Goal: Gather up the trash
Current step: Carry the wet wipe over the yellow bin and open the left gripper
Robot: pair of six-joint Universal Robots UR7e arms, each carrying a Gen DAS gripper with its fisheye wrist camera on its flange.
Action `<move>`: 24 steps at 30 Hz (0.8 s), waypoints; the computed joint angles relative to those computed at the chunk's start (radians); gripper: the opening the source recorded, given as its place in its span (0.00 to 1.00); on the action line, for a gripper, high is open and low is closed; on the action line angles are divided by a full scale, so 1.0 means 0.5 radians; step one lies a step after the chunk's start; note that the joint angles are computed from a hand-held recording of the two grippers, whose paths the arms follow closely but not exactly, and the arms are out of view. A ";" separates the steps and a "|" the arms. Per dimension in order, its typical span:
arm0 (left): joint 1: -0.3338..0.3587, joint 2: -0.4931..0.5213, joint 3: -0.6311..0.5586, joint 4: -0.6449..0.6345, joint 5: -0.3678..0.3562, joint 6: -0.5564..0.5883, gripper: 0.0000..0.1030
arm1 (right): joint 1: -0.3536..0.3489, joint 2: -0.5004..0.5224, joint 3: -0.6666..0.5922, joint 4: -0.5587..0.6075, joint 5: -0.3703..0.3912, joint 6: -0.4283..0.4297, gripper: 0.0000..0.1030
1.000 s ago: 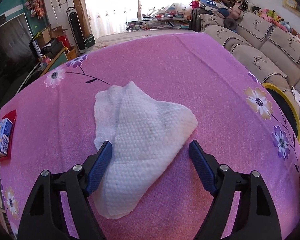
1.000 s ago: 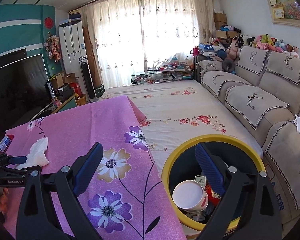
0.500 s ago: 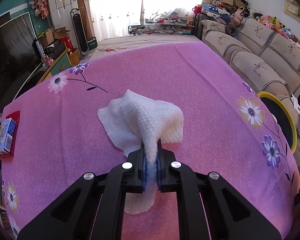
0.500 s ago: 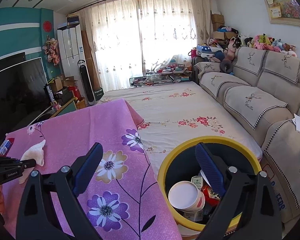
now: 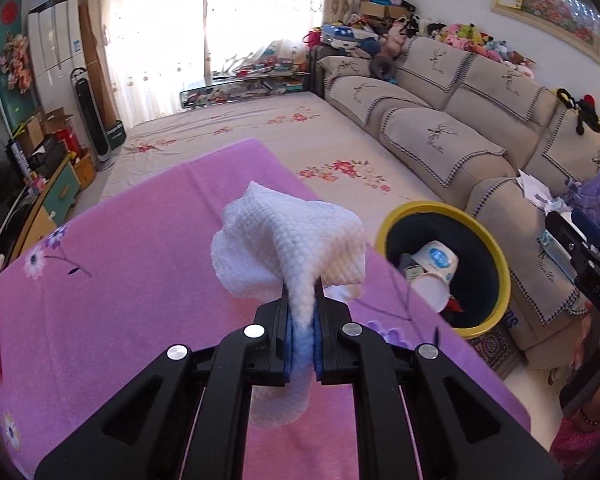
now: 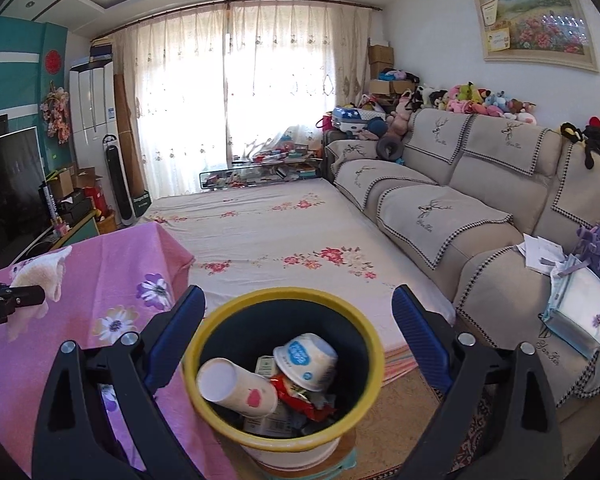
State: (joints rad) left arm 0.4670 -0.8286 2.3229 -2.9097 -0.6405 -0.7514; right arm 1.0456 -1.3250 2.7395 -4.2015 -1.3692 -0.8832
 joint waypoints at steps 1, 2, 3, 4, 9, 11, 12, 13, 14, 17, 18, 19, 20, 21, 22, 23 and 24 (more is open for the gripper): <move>0.005 0.067 -0.070 -0.029 -0.030 0.061 0.08 | -0.046 -0.056 -0.011 0.056 0.021 0.006 0.87; 0.012 0.136 -0.146 -0.051 -0.064 0.123 0.08 | -0.086 -0.105 -0.023 0.107 0.037 0.017 0.87; 0.019 0.201 -0.222 -0.069 -0.101 0.182 0.08 | -0.123 -0.150 -0.037 0.154 0.051 0.032 0.87; 0.026 0.264 -0.292 -0.086 -0.137 0.235 0.08 | -0.168 -0.201 -0.048 0.205 0.079 0.048 0.87; 0.090 0.557 -0.680 -0.055 -0.328 0.430 0.08 | -0.333 -0.364 -0.085 0.365 0.204 0.102 0.87; 0.118 0.670 -0.832 -0.010 -0.378 0.477 0.08 | -0.377 -0.412 -0.094 0.417 0.234 0.099 0.87; 0.128 0.722 -0.906 0.020 -0.393 0.501 0.08 | -0.392 -0.431 -0.100 0.432 0.247 0.098 0.87; 0.139 0.774 -0.973 0.048 -0.399 0.515 0.08 | -0.401 -0.447 -0.100 0.434 0.252 0.101 0.87; 0.153 0.824 -1.038 0.074 -0.405 0.523 0.09 | -0.413 -0.466 -0.103 0.445 0.261 0.103 0.87; 0.199 0.944 -1.199 0.136 -0.435 0.530 0.09 | -0.458 -0.525 -0.116 0.478 0.296 0.121 0.87; 0.212 0.978 -1.244 0.152 -0.442 0.530 0.11 | -0.471 -0.540 -0.120 0.484 0.304 0.128 0.87; 0.226 1.005 -1.277 0.162 -0.453 0.533 0.11 | -0.485 -0.557 -0.125 0.501 0.313 0.134 0.88; 0.245 1.036 -1.316 0.176 -0.450 0.535 0.15 | -0.475 -0.569 -0.128 0.509 0.299 0.144 0.88; 0.256 1.061 -1.352 0.197 -0.445 0.531 0.27 | -0.479 -0.575 -0.129 0.510 0.298 0.150 0.88; 0.268 1.087 -1.389 0.226 -0.438 0.526 0.40 | -0.489 -0.586 -0.127 0.517 0.307 0.151 0.88; 0.275 1.111 -1.416 0.239 -0.425 0.520 0.68 | -0.494 -0.595 -0.125 0.523 0.313 0.151 0.89; 0.278 1.124 -1.421 0.218 -0.416 0.523 0.82 | -0.501 -0.608 -0.121 0.533 0.322 0.148 0.89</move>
State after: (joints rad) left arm 0.6058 -0.2666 1.6125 -2.8009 -0.8487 -0.4901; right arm 0.7953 -1.6288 2.6790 -3.9351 -1.2079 -0.8089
